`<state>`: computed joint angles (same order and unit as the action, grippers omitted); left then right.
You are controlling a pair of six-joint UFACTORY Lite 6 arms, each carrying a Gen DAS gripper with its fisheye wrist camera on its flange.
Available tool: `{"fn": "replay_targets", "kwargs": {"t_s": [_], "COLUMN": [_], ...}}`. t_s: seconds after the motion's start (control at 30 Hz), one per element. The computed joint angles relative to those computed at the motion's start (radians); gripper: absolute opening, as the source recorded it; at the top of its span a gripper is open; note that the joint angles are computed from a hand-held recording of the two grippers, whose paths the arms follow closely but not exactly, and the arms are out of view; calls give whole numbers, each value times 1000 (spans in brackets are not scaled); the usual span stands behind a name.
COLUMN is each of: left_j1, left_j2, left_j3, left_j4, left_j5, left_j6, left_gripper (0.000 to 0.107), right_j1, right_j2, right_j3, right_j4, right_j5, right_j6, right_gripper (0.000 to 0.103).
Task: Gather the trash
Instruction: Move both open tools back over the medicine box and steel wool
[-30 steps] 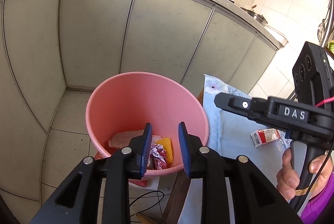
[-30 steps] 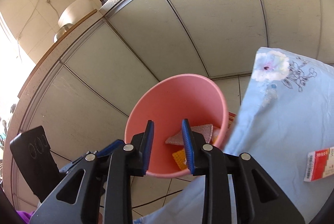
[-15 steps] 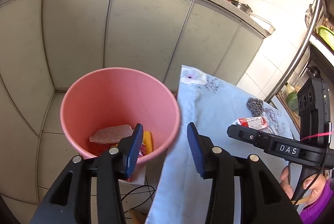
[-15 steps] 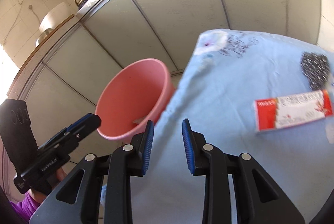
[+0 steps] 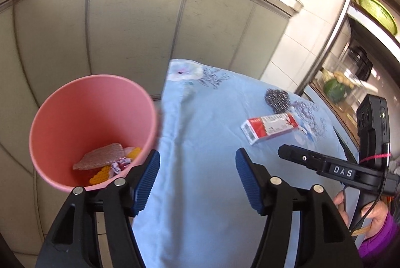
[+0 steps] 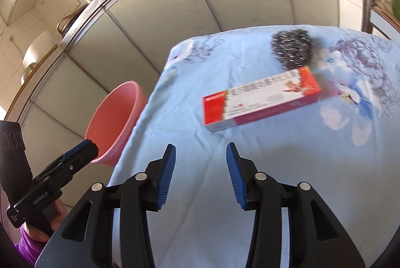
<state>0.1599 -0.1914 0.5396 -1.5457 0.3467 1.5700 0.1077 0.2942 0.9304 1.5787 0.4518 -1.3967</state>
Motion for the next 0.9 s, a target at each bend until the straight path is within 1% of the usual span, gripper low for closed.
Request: {"fn": "replay_targets", "kwargs": {"t_s": [0.2, 0.37, 0.6, 0.67, 0.77, 0.9], "left_j1": [-164, -283, -378, -393, -419, -441], "left_j2": [78, 201, 409, 462, 541, 654], "left_j3": [73, 200, 410, 468, 557, 688], "left_j4": [-4, 32, 254, 326, 462, 691], "left_j5": [-60, -97, -124, -118, -121, -116], "left_j6": [4, -3, -148, -193, -282, -462], "left_gripper": [65, 65, 65, 65, 65, 65], "right_j1": [-72, -123, -211, -222, -235, -245], "right_j2": [-46, -70, -37, -28, -7, 9], "right_j3": [-68, -109, -119, -118, -105, -90], "right_j4": [68, 114, 121, 122, 112, 93], "right_j5": [-34, -56, -32, -28, -27, -25], "right_j6": [-121, -206, -245, -250, -246, -229], "right_gripper": [45, 45, 45, 45, 45, 45]}}
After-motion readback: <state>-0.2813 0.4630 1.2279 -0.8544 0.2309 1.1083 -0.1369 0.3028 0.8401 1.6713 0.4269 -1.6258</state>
